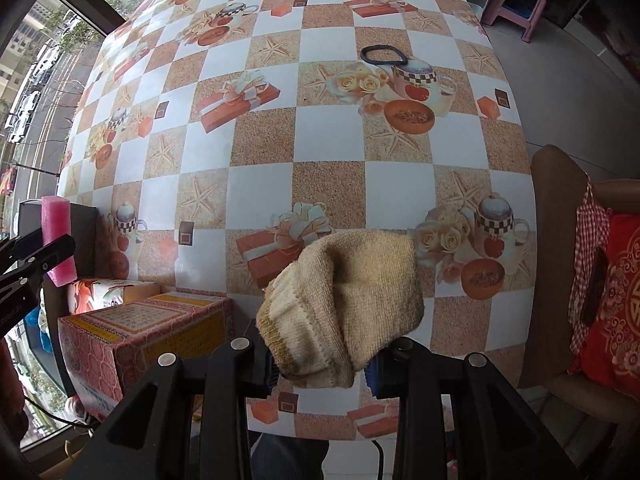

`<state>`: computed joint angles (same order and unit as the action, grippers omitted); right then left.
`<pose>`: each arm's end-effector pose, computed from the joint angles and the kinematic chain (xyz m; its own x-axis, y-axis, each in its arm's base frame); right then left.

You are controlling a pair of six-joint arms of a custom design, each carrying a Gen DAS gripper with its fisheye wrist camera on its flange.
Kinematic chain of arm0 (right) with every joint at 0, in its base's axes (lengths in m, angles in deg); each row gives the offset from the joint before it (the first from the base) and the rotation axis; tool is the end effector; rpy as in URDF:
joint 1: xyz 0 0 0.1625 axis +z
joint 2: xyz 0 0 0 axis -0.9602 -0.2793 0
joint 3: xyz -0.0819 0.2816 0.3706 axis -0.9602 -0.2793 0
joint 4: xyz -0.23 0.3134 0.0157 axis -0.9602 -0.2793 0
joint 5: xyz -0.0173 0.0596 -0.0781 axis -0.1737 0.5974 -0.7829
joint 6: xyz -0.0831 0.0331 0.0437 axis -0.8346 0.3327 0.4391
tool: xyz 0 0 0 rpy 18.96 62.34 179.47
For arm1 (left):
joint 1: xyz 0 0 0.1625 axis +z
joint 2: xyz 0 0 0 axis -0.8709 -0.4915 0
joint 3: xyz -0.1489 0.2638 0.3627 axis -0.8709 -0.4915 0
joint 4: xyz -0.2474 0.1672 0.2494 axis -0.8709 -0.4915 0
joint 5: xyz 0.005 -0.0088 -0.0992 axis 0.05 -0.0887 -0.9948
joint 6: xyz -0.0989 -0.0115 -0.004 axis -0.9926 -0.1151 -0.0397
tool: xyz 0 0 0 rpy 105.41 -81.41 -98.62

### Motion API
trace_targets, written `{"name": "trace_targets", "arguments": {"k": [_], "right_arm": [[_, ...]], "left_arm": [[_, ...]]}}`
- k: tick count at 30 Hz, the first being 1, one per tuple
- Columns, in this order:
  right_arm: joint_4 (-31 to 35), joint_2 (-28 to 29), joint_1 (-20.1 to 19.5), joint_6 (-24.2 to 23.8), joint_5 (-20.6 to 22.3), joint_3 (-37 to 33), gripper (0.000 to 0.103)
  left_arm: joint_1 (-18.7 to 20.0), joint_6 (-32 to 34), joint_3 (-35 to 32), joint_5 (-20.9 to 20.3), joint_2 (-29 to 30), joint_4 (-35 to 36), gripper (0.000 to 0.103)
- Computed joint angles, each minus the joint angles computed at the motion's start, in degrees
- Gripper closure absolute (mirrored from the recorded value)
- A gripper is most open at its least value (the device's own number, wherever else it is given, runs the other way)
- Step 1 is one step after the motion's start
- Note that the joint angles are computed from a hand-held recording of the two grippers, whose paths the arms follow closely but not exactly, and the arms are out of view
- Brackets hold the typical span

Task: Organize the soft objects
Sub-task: 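Lift the pink sponge and beige knit glove and carry both over the white box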

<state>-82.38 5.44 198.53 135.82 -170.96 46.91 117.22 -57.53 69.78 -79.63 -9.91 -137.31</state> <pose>0.4181 -0.4717 0.1127 -0.5765 0.7044 0.4141 0.4916 0.7038 -0.5128 -0.2025 -0.6498 0.3555 -0.4028 0.8274 -0.3914 0.6881 0.5557 0.4665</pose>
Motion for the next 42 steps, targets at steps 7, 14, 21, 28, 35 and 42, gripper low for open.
{"name": "trace_targets", "arguments": {"k": [7, 14, 21, 28, 35, 42], "right_arm": [[2.82, 1.54, 3.1, 6.03, 0.61, -1.84, 0.069], [5.95, 3.75, 6.32, 11.33, 0.86, -4.67, 0.069], [5.39, 6.21, 8.46, 14.71, 2.62, -5.99, 0.069], [3.8, 9.88, 9.87, 13.68, 4.28, -9.03, 0.07], [1.74, 13.28, 10.65, 10.24, 5.49, -12.38, 0.07], [2.02, 16.23, 11.11, 4.4, 5.89, -17.14, 0.07]], "left_arm": [[0.57, 2.69, 1.04, -1.12, -3.35, 1.87, 0.054], [1.17, 5.99, 2.44, -2.36, -7.0, 3.78, 0.054], [2.48, 7.37, 3.52, -2.62, -9.94, 7.08, 0.054], [3.37, 9.53, 4.45, -2.83, -12.81, 9.18, 0.054], [3.65, 9.95, 4.61, -3.23, -14.55, 9.19, 0.054], [4.09, 9.28, 3.6, -3.0, -15.31, 7.1, 0.054]]}}
